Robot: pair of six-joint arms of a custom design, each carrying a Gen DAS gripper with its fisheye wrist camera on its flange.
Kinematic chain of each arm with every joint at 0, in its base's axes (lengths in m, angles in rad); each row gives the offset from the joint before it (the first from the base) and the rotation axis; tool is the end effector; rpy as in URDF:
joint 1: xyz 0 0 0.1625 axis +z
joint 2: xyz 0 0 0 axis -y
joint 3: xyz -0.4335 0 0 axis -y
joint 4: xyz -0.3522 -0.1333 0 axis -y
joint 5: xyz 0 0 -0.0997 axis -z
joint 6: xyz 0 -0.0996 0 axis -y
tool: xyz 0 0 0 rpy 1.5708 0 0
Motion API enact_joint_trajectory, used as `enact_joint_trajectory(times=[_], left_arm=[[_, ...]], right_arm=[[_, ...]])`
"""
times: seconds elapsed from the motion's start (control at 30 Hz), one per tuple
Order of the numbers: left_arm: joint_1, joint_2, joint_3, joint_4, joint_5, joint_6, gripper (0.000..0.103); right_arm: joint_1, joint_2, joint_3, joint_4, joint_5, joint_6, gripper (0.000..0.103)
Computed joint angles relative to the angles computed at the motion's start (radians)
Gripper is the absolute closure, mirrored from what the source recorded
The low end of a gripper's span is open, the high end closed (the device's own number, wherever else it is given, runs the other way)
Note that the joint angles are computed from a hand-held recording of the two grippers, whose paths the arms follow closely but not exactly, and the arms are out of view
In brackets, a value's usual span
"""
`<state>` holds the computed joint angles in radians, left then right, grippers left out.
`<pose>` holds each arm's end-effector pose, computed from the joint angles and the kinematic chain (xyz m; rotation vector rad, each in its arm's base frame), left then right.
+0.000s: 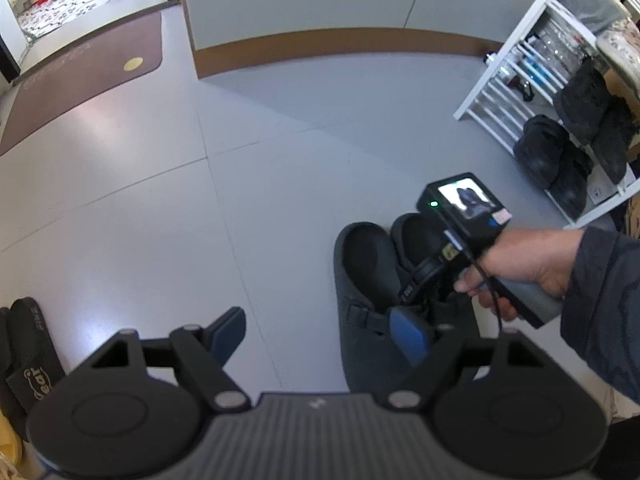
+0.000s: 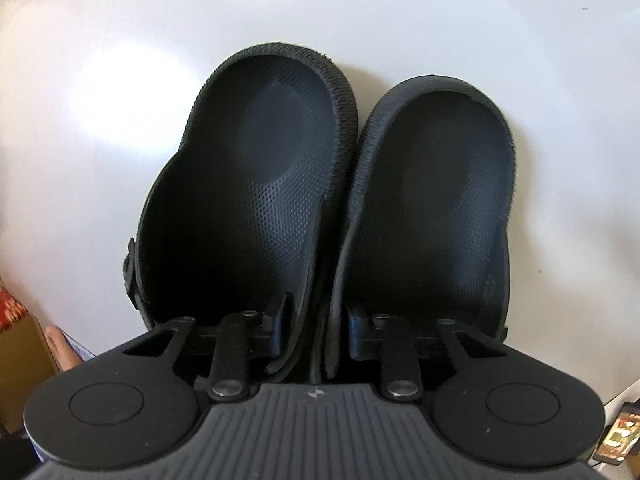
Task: Organize scattered shoes
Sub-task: 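Lift the black clogs higher with the right tool, then carry the black clogs with the right tool toward the white shoe rack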
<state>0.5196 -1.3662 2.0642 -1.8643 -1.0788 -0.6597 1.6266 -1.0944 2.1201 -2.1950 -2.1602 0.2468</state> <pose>-0.2707 -0.3626 0.2407 0.6168 2.4444 -0.1386 0.1024 -0.4358 0.1314 -0.0839 -2.4798 -0.3849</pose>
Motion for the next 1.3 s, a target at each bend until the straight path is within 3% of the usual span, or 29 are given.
enact_joint_trajectory(times=[0.4,0.7,1.0,1.2,1.3], left_arm=[[-0.033,-0.006,0.000,-0.034,0.010,0.002,0.022],[-0.055,-0.011,0.002,-0.065,0.006,0.014,0.022],[-0.086,-0.015,0.007,-0.081,-0.008,0.024,0.022],[-0.116,-0.019,0.007,-0.119,-0.015,0.030,0.022],[-0.139,-0.031,0.016,-0.165,-0.024,0.051,0.022]], right_arm=[[0.082,-0.234,0.187,-0.202,-0.049,0.032,0.076],[0.205,-0.382,0.301,-0.276,-0.107,0.106,0.077],[0.374,-0.518,0.311,-0.180,-0.167,0.262,0.077],[0.571,-0.604,0.220,0.068,-0.238,0.478,0.077],[0.657,-0.557,0.177,0.121,-0.281,0.574,0.077]])
